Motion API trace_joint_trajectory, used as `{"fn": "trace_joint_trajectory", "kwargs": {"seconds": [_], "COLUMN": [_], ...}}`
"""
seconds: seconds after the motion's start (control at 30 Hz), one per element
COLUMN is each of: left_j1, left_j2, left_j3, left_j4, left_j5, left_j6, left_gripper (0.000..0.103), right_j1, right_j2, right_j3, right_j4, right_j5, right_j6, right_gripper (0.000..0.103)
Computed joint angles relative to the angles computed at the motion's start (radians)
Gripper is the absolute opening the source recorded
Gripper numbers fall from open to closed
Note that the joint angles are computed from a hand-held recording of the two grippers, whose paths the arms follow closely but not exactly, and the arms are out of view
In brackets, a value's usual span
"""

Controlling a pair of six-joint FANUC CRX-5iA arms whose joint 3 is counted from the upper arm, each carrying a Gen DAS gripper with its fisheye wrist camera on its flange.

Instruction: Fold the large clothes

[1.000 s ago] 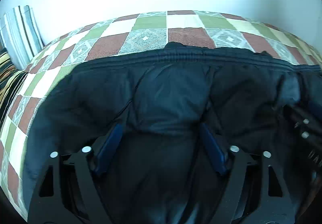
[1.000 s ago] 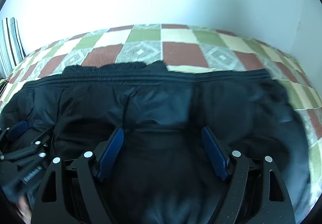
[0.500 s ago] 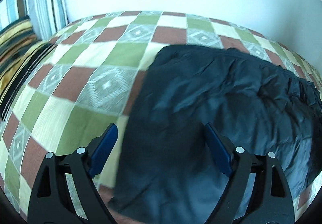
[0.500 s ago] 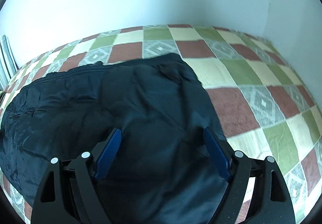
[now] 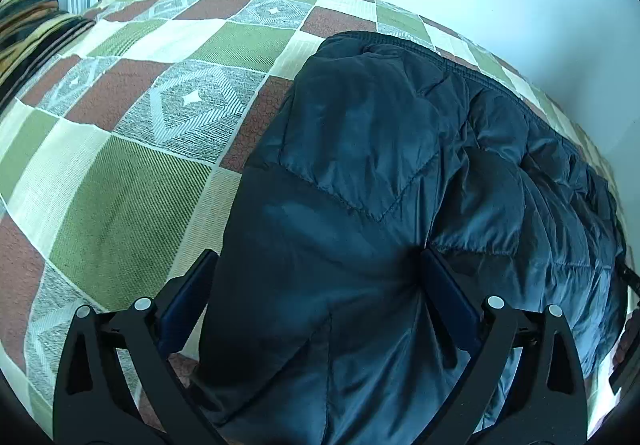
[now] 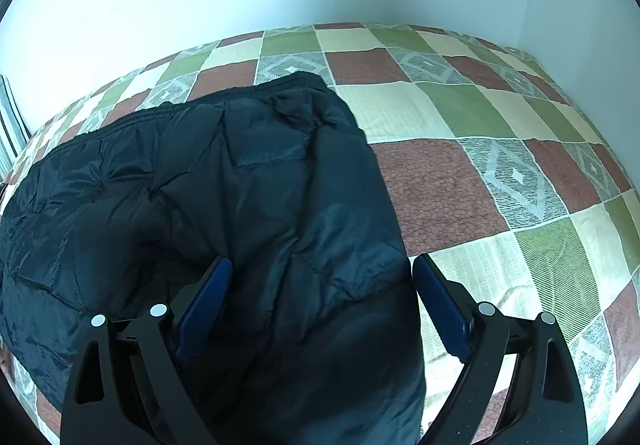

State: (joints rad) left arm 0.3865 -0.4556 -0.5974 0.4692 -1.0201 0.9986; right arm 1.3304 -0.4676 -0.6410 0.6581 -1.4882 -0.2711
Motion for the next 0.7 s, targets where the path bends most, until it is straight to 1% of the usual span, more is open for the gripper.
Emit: {"fn": "trace_joint_trajectory", "kwargs": {"seconds": [0.1, 0.17, 0.3, 0.37, 0.47, 0.5, 0.53, 0.57, 0.6, 0.63, 0.67, 0.7], "left_j1": [-0.001, -0.009, -0.018, -0.018, -0.022, -0.022, -0.016, -0.011, -0.006, -0.01, -0.02, -0.029], "left_j2": [-0.001, -0.004, 0.007, 0.017, 0.022, 0.024, 0.028, 0.029, 0.029, 0.029, 0.024, 0.021], "left_j3": [-0.006, -0.004, 0.009, 0.014, 0.011, 0.007, -0.003, -0.009, -0.019, -0.021, -0.018, -0.014], "left_j4": [0.006, -0.006, -0.025, -0.026, -0.027, -0.021, 0.003, 0.021, 0.052, 0.061, 0.053, 0.044], "left_j5": [0.006, 0.013, 0.005, -0.001, 0.004, 0.006, -0.001, -0.007, -0.017, -0.019, -0.014, -0.01], "left_j6": [-0.015, -0.023, -0.003, 0.005, -0.001, -0.009, -0.029, -0.043, -0.075, -0.085, -0.082, -0.079], "left_gripper": [0.099, 0.099, 0.099, 0.099, 0.099, 0.097, 0.091, 0.086, 0.074, 0.067, 0.064, 0.058], "right_j1": [0.017, 0.017, -0.01, -0.022, -0.053, -0.072, -0.08, -0.08, -0.078, -0.076, -0.071, -0.067], "right_j2": [-0.022, -0.037, -0.051, -0.053, -0.093, -0.126, -0.144, -0.138, -0.116, -0.104, -0.099, -0.103], "right_j3": [-0.008, -0.016, -0.031, -0.045, -0.08, -0.103, -0.117, -0.114, -0.098, -0.09, -0.088, -0.093], "right_j4": [0.007, 0.003, -0.031, -0.036, -0.06, -0.077, -0.082, -0.084, -0.089, -0.09, -0.086, -0.08], "right_j5": [-0.034, -0.032, 0.019, 0.046, 0.126, 0.18, 0.206, 0.205, 0.193, 0.192, 0.2, 0.216], "right_j6": [-0.036, -0.044, -0.033, -0.039, -0.066, -0.086, -0.1, -0.093, -0.069, -0.057, -0.057, -0.063], "right_gripper": [0.09, 0.09, 0.09, 0.093, 0.096, 0.097, 0.098, 0.096, 0.096, 0.092, 0.082, 0.075]}}
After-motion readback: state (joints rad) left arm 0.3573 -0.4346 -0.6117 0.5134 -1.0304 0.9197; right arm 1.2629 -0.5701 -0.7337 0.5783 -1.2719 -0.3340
